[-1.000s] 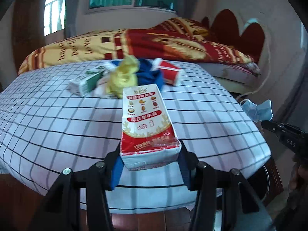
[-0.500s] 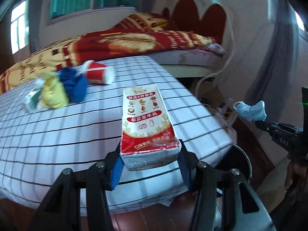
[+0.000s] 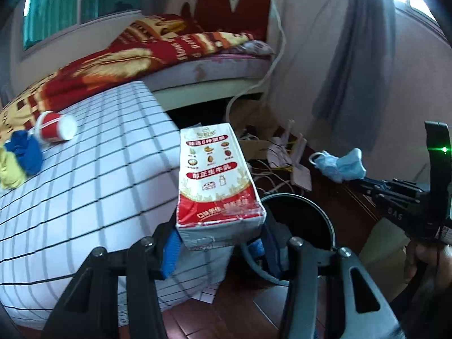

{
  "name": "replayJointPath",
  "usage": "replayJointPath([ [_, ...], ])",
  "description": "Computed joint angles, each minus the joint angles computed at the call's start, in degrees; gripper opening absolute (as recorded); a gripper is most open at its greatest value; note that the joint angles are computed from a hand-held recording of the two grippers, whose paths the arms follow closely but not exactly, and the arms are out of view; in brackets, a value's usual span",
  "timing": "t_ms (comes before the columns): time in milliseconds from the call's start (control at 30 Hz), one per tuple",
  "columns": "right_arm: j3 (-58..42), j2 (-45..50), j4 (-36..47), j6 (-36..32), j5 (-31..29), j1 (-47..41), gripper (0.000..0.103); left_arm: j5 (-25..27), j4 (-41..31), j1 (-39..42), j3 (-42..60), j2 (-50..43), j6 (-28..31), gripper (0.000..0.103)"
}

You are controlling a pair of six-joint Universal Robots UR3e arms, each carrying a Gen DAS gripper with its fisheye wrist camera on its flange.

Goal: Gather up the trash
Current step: 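Lift the red-white carton and blue mask and carry both over the black bin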

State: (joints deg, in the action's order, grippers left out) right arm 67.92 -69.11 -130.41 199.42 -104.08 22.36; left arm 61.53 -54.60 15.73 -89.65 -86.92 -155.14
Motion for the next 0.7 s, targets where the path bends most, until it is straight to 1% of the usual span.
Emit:
replayJointPath([
  [300, 10.3, -5.3, -3.2, -0.2, 1.7, -3.7, 0.006, 1.7, 0.6, -9.2, -0.5, -1.6, -1.6, 0.052],
  [467, 15.7, -7.6, -4.4, -0.7, 2.5, -5.4, 0.006, 2.6, 0.7, -13.1, -1.5, -3.1, -1.1, 0.052],
  [700, 21.8, -8.4, -6.9, -1.4, 5.0, -7.6, 0.006, 4.7, -0.2, -16.4, -0.1, -9.8, -0.2, 0.052],
])
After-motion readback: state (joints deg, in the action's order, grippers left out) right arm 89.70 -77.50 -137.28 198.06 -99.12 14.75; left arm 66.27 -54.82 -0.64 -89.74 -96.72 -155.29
